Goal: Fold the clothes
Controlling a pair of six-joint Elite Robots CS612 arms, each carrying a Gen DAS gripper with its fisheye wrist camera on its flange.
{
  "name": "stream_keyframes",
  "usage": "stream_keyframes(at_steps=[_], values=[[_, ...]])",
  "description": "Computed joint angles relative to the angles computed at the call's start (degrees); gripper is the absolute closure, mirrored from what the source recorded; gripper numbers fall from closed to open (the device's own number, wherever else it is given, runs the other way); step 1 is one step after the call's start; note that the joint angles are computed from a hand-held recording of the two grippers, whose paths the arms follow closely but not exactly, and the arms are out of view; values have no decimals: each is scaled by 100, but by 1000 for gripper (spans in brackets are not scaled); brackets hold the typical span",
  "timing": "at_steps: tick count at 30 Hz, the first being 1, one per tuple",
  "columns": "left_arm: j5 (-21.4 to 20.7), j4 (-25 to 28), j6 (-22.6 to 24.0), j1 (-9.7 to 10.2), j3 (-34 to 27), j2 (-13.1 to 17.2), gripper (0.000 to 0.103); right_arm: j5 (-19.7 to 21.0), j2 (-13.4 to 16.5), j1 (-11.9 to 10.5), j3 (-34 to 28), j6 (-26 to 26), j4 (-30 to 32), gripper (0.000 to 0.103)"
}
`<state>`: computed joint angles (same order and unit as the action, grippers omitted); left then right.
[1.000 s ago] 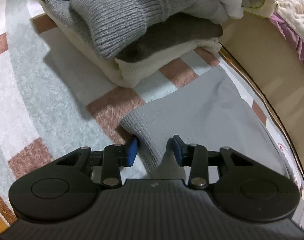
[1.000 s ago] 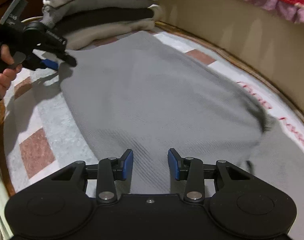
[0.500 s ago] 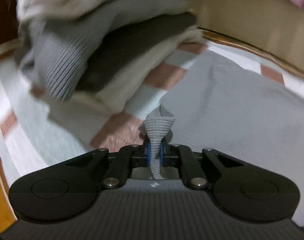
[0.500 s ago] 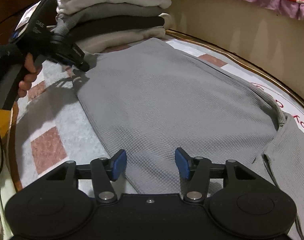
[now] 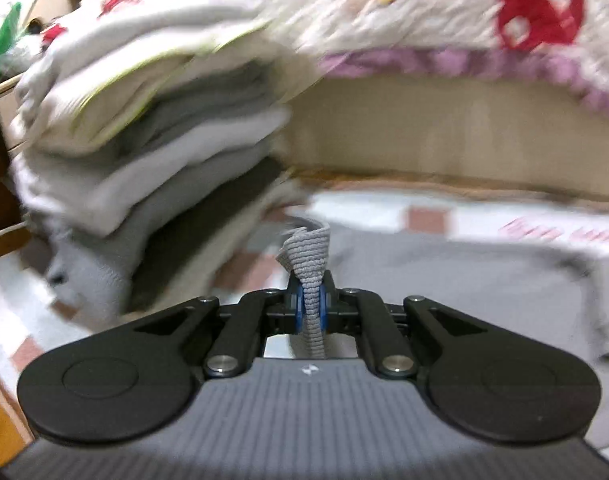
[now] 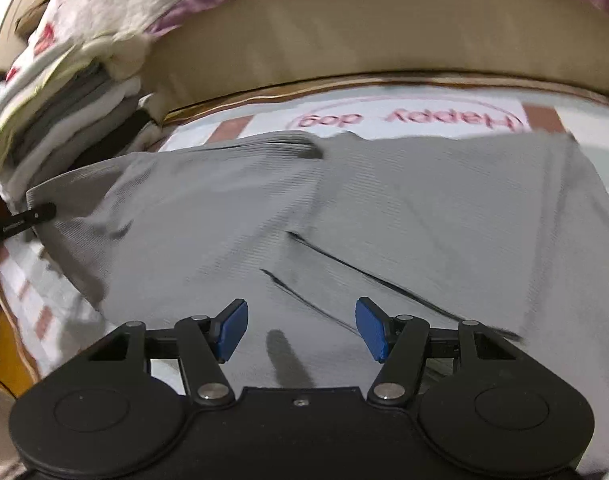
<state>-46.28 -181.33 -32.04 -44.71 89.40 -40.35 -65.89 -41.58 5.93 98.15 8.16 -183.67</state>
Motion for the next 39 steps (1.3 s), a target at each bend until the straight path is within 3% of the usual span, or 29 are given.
stream_keyframes(at_steps=[3, 6, 8, 9, 11, 13, 18, 22, 27, 29, 30, 31, 32, 34, 36, 39], values=[[-315, -62, 285, -172, -378, 71, 96, 442, -134, -242, 189, 261, -59, 38], [-816, -181, 758, -337, -849, 247, 97, 350, -284, -435, 376, 508, -58, 38], [-1372, -655, 1087, -455, -1042, 374, 97, 287, -335, -554, 510, 679, -179, 38], [-1845, -892, 1090, -494, -1119, 435, 97, 343, -344, -629, 590, 801, -265, 38], [-2887, -1355, 620, -498, -1261, 606, 97, 634, -334, -801, 734, 996, -392, 38], [-3485, -1327, 392, -527, -1380, 740, 97, 847, -311, -932, 855, 1061, -469, 38], [-3945, -144, 605, -621, -1747, 1009, 96, 1022, -229, -1113, 1104, 1172, -469, 38], [-4024, -452, 609, -668, -1744, 1097, 96, 1041, -177, -1163, 1265, 1068, -826, 42], [-4273, -230, 1434, -691, -1845, 1081, 95, 772, -178, -1223, 1422, 994, -1457, 42], [-4431, 247, 1438, -695, -1999, 1130, 89, 536, -160, -1250, 1426, 1153, -1452, 47], [-4460, 538, 1378, -700, -2083, 1163, 84, 517, -135, -1277, 1419, 1290, -1489, 49], [-4480, 834, 1328, -707, -2152, 1189, 72, 567, -113, -1312, 1410, 1433, -1506, 48], [-4483, 988, 1302, -719, -2167, 1199, 71, 662, -106, -1347, 1398, 1559, -1478, 48], [-4506, 739, 1220, -735, -1977, 1142, 67, 622, -146, -1352, 1409, 1721, -1532, 46], [-4560, 368, 1022, -731, -1720, 1026, 57, 594, -183, -1330, 1460, 1739, -1830, 45], [-4566, -191, 916, -680, -1254, 774, 53, 929, -200, -1316, 1428, 1398, -2020, 44]])
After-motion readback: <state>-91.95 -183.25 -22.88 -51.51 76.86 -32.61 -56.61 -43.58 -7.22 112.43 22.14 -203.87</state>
